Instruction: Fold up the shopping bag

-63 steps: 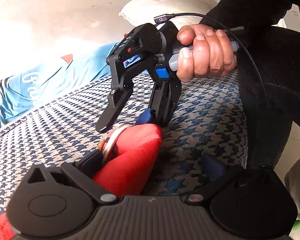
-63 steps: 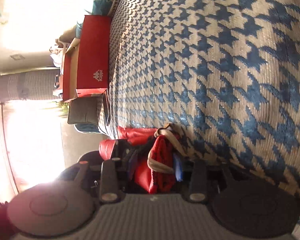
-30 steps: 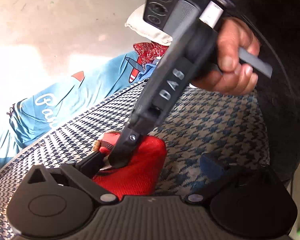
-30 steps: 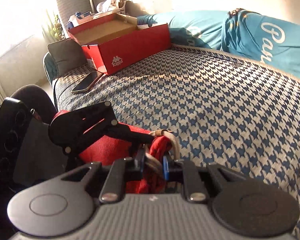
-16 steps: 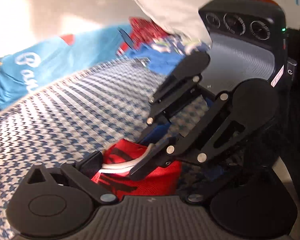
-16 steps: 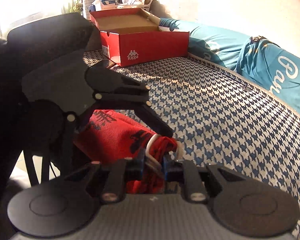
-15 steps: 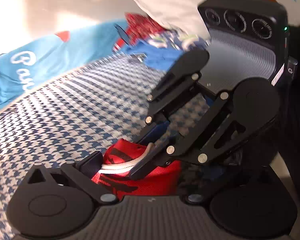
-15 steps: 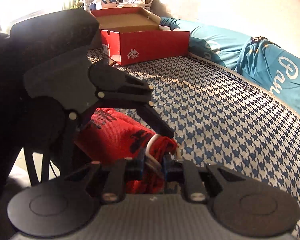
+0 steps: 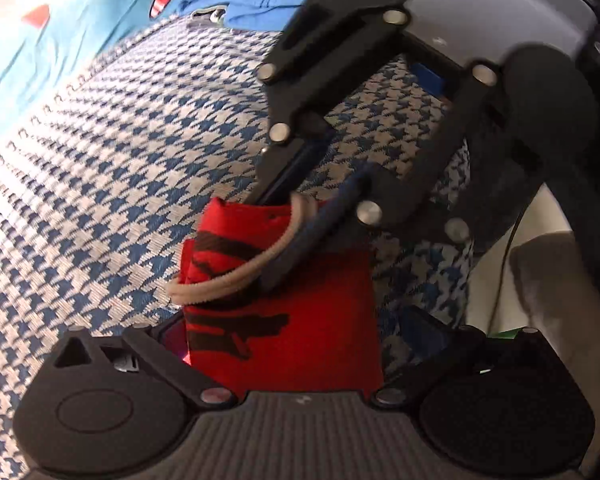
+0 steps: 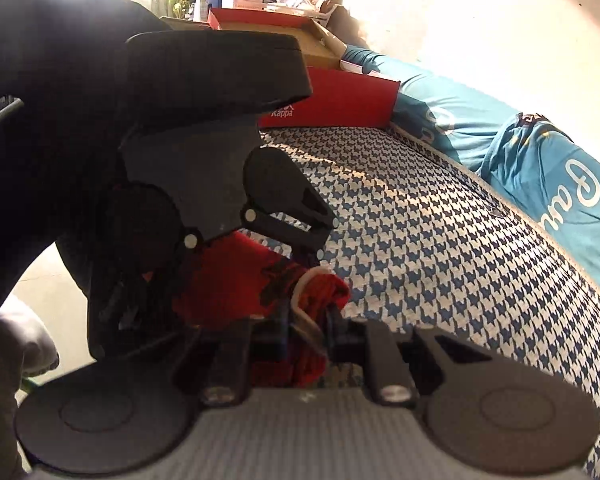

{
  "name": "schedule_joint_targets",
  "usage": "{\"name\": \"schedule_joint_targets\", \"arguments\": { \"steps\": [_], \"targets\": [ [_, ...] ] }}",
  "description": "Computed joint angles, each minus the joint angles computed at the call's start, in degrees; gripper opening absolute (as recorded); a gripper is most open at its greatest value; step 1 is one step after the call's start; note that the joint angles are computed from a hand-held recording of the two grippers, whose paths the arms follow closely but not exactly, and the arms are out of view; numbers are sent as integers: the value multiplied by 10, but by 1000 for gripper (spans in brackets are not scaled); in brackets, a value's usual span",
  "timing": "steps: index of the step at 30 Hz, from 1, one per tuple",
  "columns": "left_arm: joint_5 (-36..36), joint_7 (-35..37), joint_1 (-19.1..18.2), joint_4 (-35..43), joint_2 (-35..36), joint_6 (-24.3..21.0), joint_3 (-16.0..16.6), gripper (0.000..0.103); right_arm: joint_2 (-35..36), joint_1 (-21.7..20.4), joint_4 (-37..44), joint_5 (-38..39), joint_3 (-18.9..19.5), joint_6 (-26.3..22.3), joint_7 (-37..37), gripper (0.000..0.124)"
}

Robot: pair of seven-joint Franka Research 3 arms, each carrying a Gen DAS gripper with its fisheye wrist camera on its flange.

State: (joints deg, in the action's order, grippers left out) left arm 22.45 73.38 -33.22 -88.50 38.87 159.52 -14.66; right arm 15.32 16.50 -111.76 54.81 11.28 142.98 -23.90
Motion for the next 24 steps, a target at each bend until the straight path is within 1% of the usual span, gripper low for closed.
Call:
{"name": "schedule_joint_targets", "arguments": {
  "steps": [3, 5, 6, 8, 10, 12, 13, 14, 16, 18, 21, 24],
  "targets": [
    [37, -48, -32, -24, -13, 33, 38, 97, 0, 2, 3, -4, 0, -4, 7, 15],
    [81, -82, -57, -47, -24, 71, 71, 90, 1, 5, 1, -5, 2, -1, 11, 15],
    [96, -96, -63, -53, -28, 83, 80, 89, -1, 8, -2, -3, 4, 0, 14, 15],
    [122, -125, -78, -58, -31, 92, 98, 85, -4, 10, -5, -4, 5, -2, 17, 16],
    [146, -155, -90, -58, -33, 93, 112, 80, 1, 17, 0, -17, 3, -6, 44, 17],
    [166, -180, -95, -56, -34, 91, 120, 75, 11, 23, 14, -37, 0, -18, 92, 17],
    [177, -197, -100, -56, -36, 89, 127, 68, 17, 24, 22, -48, -2, -27, 119, 18],
    [188, -211, -102, -55, -37, 87, 130, 65, 21, 24, 30, -56, -3, -37, 140, 18],
    [201, -220, -96, -53, -39, 81, 124, 63, 28, 20, 41, -65, -3, -53, 167, 19],
    [212, -225, -91, -49, -38, 74, 118, 63, 47, 20, 70, -87, -7, -78, 221, 24],
    [235, -237, -93, -45, -37, 66, 118, 63, 68, 17, 98, -101, -6, -98, 269, 31],
    [261, -251, -97, -42, -37, 60, 121, 63, 86, 12, 123, -114, -2, -121, 298, 33]
  ]
}}
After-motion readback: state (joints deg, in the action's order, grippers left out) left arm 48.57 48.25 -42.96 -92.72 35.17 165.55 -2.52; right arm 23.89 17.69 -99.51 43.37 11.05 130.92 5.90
